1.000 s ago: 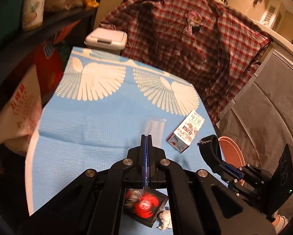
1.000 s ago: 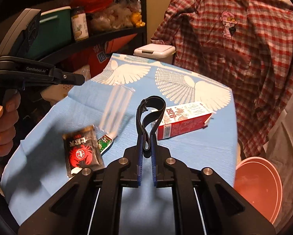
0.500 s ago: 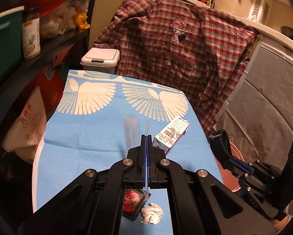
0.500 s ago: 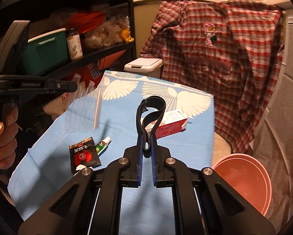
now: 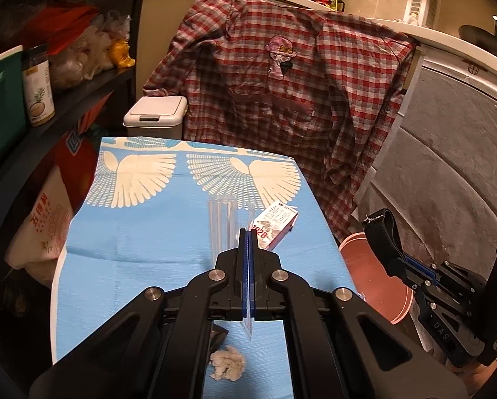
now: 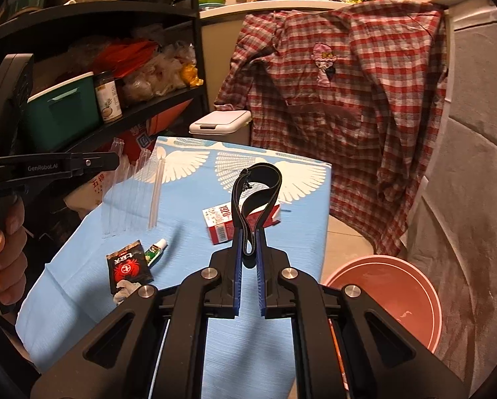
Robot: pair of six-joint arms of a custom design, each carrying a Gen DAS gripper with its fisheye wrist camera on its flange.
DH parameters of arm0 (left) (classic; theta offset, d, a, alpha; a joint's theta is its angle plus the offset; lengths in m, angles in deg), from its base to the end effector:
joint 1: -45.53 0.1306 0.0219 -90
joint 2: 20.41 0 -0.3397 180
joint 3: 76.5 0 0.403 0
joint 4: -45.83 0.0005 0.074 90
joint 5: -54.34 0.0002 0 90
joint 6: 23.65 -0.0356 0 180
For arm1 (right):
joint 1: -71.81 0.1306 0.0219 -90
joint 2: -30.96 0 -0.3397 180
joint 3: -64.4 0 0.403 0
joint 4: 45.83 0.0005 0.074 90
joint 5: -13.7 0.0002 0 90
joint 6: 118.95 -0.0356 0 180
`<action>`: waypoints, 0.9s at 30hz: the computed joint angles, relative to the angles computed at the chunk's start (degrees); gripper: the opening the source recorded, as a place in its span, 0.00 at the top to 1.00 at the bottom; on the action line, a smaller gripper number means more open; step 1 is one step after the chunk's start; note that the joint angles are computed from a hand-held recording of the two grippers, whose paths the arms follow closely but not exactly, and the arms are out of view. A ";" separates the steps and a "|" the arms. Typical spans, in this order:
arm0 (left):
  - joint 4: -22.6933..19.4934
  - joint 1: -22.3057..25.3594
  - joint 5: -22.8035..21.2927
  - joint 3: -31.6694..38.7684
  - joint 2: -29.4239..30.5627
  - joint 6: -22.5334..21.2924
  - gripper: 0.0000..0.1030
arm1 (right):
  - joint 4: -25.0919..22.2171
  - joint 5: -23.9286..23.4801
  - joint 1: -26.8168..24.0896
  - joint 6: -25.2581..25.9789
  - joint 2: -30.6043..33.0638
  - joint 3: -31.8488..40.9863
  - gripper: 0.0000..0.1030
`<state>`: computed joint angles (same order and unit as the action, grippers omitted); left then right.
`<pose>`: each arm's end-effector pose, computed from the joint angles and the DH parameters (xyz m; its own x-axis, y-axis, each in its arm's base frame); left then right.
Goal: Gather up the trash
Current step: 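Lift and carry the straws and black band with both tools over the bucket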
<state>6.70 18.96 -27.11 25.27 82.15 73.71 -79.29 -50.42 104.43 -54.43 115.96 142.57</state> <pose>0.5183 -0.2657 0.3864 -0.6389 0.1779 -0.7484 0.4663 0.8634 -0.1929 0.4072 0.2416 0.3524 -0.5797 0.0885 -0.8100 0.0496 0.9961 0.0733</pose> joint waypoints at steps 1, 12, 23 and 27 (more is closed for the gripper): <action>0.07 -0.22 -0.19 0.04 0.01 0.02 1.00 | -0.04 0.06 -0.05 -0.08 -0.19 -0.15 0.92; 0.97 -2.09 -0.38 0.51 0.14 -0.20 1.00 | -0.72 0.03 -1.50 -0.91 -2.03 -1.76 0.92; 1.24 -3.82 0.10 1.53 1.17 -0.15 1.00 | -1.53 0.09 -3.21 -2.00 -4.68 -4.11 0.92; 1.24 -4.73 -0.03 2.13 1.74 -0.23 1.00 | -2.10 -0.20 -4.16 -2.56 -5.69 -4.91 0.92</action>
<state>7.94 14.23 -27.14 27.40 83.89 73.47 -81.39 -50.63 100.27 -56.99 110.27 137.66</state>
